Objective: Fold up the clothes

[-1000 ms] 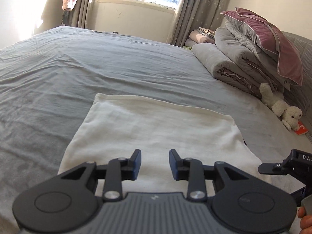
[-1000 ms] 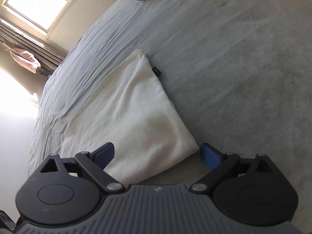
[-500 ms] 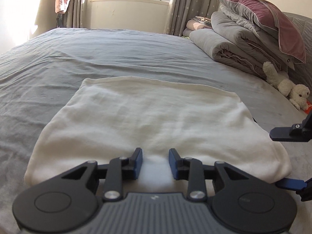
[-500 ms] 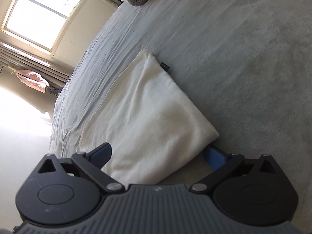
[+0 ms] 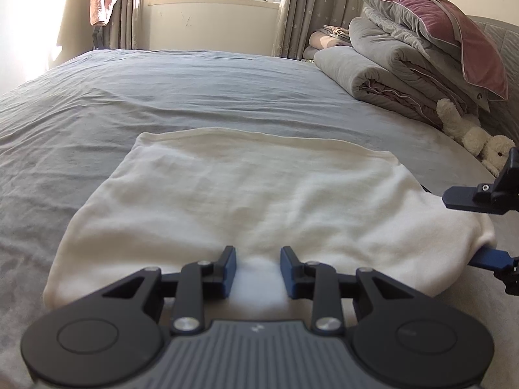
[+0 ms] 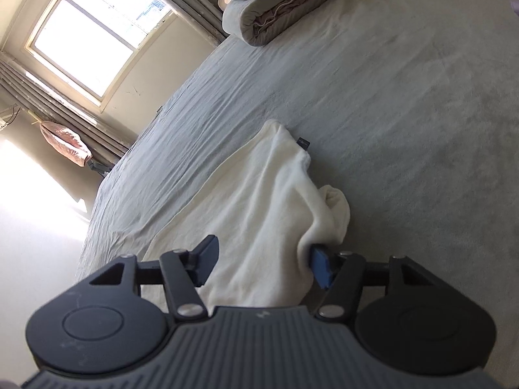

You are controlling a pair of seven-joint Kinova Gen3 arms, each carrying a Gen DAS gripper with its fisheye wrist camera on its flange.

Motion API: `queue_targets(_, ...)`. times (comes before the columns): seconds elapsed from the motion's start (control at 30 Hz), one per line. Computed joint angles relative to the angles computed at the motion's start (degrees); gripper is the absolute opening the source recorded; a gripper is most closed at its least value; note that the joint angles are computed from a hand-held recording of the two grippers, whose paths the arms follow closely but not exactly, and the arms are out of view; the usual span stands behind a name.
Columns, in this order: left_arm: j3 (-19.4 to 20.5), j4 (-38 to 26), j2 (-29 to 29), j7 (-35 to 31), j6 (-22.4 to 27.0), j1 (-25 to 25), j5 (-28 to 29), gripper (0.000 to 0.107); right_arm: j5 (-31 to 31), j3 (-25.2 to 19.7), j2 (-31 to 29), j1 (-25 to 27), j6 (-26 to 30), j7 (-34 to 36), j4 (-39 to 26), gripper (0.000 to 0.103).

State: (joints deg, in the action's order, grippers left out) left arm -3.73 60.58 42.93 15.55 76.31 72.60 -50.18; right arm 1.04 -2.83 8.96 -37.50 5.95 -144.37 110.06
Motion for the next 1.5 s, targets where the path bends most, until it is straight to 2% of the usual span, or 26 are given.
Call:
queue_targets(0.1, 0.7, 0.5, -1.0, -1.2, -0.6, -0.7, 0.7, 0.031, -1.2, -5.0, 1.3, 5.0, 3.3, 0.5, -2.2, 0.065)
queue_targets(0.17, 0.7, 1.6, -1.7, -0.6, -1.7, -0.9, 0.9, 0.031, 0.4, -9.6, 3.3, 9.3, 8.0, -3.0, -4.8, 0.065)
queue_targets(0.23, 0.9, 1.7, -1.8, -1.0, -1.8, -1.0, 0.9, 0.031, 2.6, -11.8, 4.0, 11.1, 9.9, -7.5, -5.6, 0.065)
queue_targets(0.3, 1.1, 0.8, -1.3, -1.9, -1.0, -1.2, 1.1, 0.031, 6.5, -9.9, 3.6, 8.6, 10.1, -9.7, -5.8, 0.063)
queue_targets(0.37, 1.1, 0.2, -1.2, -2.6, -0.5, -1.3, 1.5, 0.031, 11.2, -6.7, 3.2, 4.5, 11.2, -12.1, -6.4, 0.047)
queue_targets(0.4, 1.2, 0.2, -1.4, -2.6, -0.7, -1.4, 1.8, 0.032, 13.5, -6.6, 3.1, 4.0, 11.9, -13.9, -6.6, 0.045)
queue_targets(0.47, 1.2, 0.7, -1.9, -2.4, -1.3, -1.7, 2.3, 0.032, 17.2, -9.3, 3.2, 6.0, 12.9, -16.7, -6.9, 0.034)
queue_targets(0.57, 1.4, 0.8, -2.3, -2.6, -1.4, -2.0, 2.8, 0.032, 16.9, -12.1, 3.3, 9.1, 13.0, -17.5, -6.6, 0.026)
queue_targets(0.67, 1.5, 0.4, -2.2, -3.4, -0.9, -2.0, 3.2, 0.032, 16.7, -11.8, 2.7, 9.6, 14.1, -18.2, -6.4, 0.024)
queue_targets(0.83, 1.6, 0.7, -2.5, -3.8, -1.1, -2.2, 3.6, 0.032, 18.8, -9.5, 1.8, 8.5, 14.8, -23.2, -5.5, 0.024)
queue_targets(1.03, 1.7, 0.9, -2.8, -4.1, -1.2, -2.3, 3.8, 0.032, 22.9, -12.6, 1.6, 12.0, 16.4, -30.2, -5.1, 0.022)
queue_targets(1.2, 1.9, 3.3, -4.5, -2.4, -2.8, -2.5, 4.0, 0.032, 33.4, -4.5, 0.9, 3.4, 23.1, -40.0, -6.2, 0.021)
queue_targets(1.27, 1.9, 4.8, -5.5, -0.8, -3.1, -2.3, 3.7, 0.032, 33.7, -5.4, 0.4, 5.2, 21.1, -40.9, -5.3, 0.021)
queue_targets(1.33, 2.2, 5.8, -6.3, 0.6, -2.6, -1.9, 3.1, 0.032, 32.3, -8.1, -0.4, 9.1, 17.0, -39.7, -3.5, 0.021)
queue_targets(1.37, 2.2, 6.4, -6.8, 1.5, -2.1, -1.5, 2.5, 0.032, 33.1, -8.4, -1.0, 9.5, 16.0, -40.1, -3.0, 0.025)
queue_targets(1.43, 2.3, 7.1, -7.5, 3.4, -0.5, -1.0, 1.6, 0.035, 36.4, -8.8, -1.5, 9.1, 13.1, -39.4, -2.4, 0.026)
queue_targets(1.5, 2.5, 8.6, -8.6, 6.3, 0.6, -0.6, 0.7, 0.037, 38.5, -13.2, -1.1, 12.2, 9.7, -35.4, -2.5, 0.027)
